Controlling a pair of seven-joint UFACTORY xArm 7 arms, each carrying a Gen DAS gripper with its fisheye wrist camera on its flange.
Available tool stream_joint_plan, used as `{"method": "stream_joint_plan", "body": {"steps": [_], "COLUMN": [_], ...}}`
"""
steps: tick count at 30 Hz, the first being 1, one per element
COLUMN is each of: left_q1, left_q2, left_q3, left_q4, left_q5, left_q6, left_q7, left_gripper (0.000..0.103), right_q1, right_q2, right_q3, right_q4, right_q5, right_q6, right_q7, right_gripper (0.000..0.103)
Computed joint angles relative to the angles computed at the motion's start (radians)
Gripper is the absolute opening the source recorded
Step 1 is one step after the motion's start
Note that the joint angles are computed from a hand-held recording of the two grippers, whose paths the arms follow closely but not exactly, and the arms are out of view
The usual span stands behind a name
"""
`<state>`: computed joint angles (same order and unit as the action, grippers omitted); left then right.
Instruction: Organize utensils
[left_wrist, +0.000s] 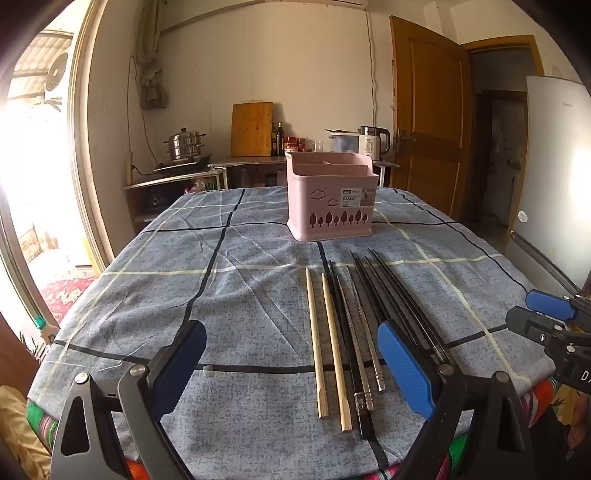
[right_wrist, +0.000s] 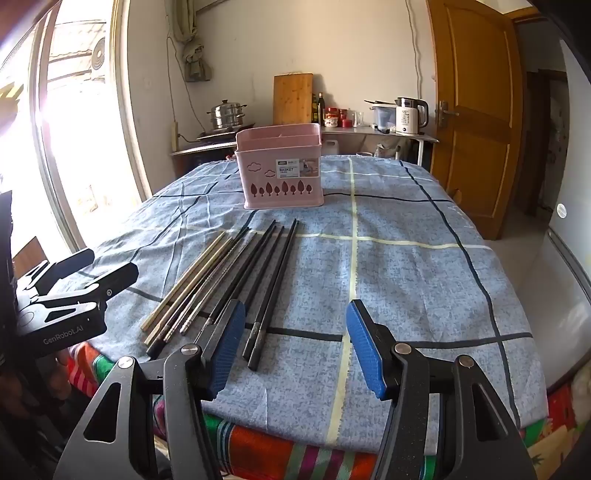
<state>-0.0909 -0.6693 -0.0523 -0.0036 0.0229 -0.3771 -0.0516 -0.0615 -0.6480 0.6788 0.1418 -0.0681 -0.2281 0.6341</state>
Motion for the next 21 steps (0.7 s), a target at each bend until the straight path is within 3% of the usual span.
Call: {"method": "stream_joint_plan", "body": {"steps": [7,19,21], "left_q1": [-0.012,-0.024,-0.034], "left_q2": [-0.031,-0.016,0.001], "left_q3": [0.022,0.007,0.031], "left_q4": [-0.003,-0.005,0.009], "left_q5": [0.008,0.008,0.017], "left_q6": [0.043,0.038,0.035], "left_q7": [0.002,-0.010,-0.001], "left_gripper": [0.095,0.095,0.095], "right_q1": [0.009,0.010,0.011], "right_q2": [-0.005,-0.004,-0.007], "right_q3": [-0.010,-0.017,-0.013], "right_q4": [-0.001,-0.002,-0.003], "right_q5": [-0.003,-0.004,-0.002], "right_q6": [0.005,0.005,0.007], "right_q7": [0.001,0.005,0.010], "right_gripper": [0.058,0.058,0.058]}}
